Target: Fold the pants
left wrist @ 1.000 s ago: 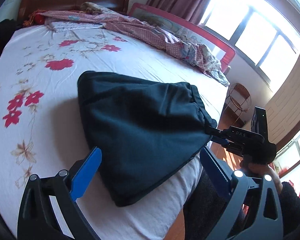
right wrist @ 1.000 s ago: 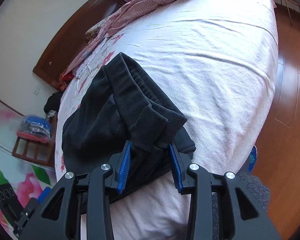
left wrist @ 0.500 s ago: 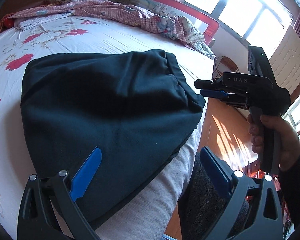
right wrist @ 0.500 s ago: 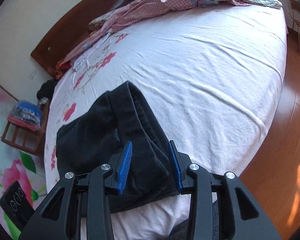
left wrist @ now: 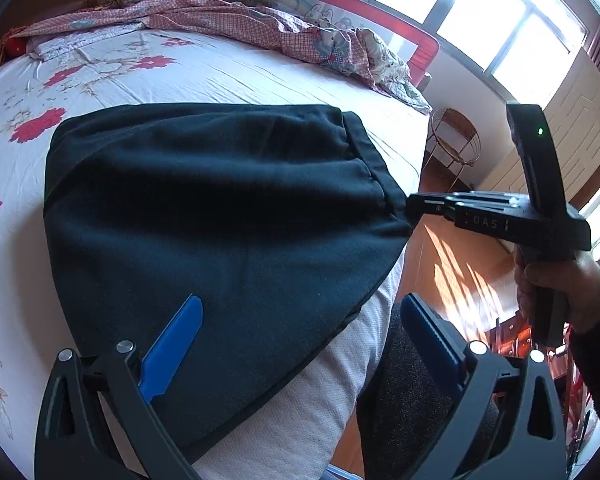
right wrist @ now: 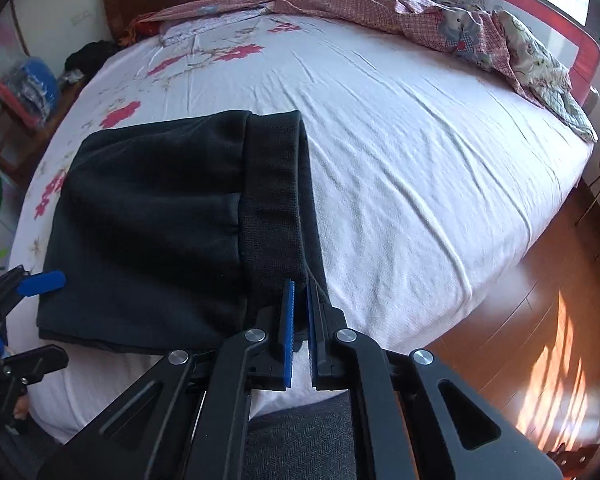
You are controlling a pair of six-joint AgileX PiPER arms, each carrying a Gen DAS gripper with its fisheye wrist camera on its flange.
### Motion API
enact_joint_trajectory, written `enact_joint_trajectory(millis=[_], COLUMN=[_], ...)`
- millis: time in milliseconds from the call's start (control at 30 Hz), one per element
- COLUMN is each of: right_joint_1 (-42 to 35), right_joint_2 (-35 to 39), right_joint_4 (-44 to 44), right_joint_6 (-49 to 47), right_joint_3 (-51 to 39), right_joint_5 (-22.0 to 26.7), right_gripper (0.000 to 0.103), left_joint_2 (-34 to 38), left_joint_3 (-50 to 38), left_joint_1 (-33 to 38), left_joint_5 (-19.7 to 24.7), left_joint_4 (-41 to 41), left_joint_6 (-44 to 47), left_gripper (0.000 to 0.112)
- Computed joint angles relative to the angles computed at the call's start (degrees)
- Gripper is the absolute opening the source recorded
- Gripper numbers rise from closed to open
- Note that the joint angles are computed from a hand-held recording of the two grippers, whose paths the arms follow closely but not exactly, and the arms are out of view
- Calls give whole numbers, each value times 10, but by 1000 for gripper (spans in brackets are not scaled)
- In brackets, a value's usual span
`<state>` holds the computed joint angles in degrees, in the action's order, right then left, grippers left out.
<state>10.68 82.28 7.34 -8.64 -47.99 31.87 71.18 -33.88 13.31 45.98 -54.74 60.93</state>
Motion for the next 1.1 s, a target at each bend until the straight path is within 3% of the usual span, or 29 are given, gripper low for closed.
enact_joint_trajectory(millis=[67, 100, 200, 267, 333, 400, 533, 600, 667, 800, 867, 967, 1100], right_joint_1=[-23, -21, -23, -44, -49, -22, 8, 16, 17, -61, -70, -80, -101], right_joint_2=[5, 15, 17, -17, -57, -48, 91, 152, 190, 229, 228, 166, 74], right_joint_4=[9, 23, -32, 4, 114, 228, 455, 525, 543, 728, 731, 761, 801], right_joint_6=[21, 25, 115, 107, 20, -70, -242, -314, -353, -494, -491, -510, -603], right_joint_3=[27, 22, 55, 59, 58, 14, -93, -123, -112, -93, -96, -54, 53], right_joint_5=[-33, -23, -58, -65, -91, -86, -69, -86, -137, -59, -34, -9, 74], right_gripper=[0, 0, 0, 0, 0, 0, 0, 0, 0, 0, 0, 2, 2], left_joint_2=[1, 2, 44, 71, 47, 35, -1, -12, -23, -46, -48, -71, -90], left_joint_3=[-14, -14, -25, -11, 26, 43, 65, 65, 67, 81, 87, 81, 80], left_joint_1=[34, 46, -7, -34, -57, -81, -161, -171, -167, -114, -123, -144, -92], left_joint_5=[46, 59, 7, -27, -67, -85, -164, -163, -156, -104, -116, -123, -67], left_joint_4=[-34, -59, -31, -23, -57, -65, 1, 30, 42, 17, 30, 81, 54], left_joint_6=[26, 53, 36, 26, 76, 84, 36, 14, 8, 73, 67, 8, 49], left_gripper=[101, 101, 101, 101, 101, 101, 101, 101, 101, 101, 101, 101, 101])
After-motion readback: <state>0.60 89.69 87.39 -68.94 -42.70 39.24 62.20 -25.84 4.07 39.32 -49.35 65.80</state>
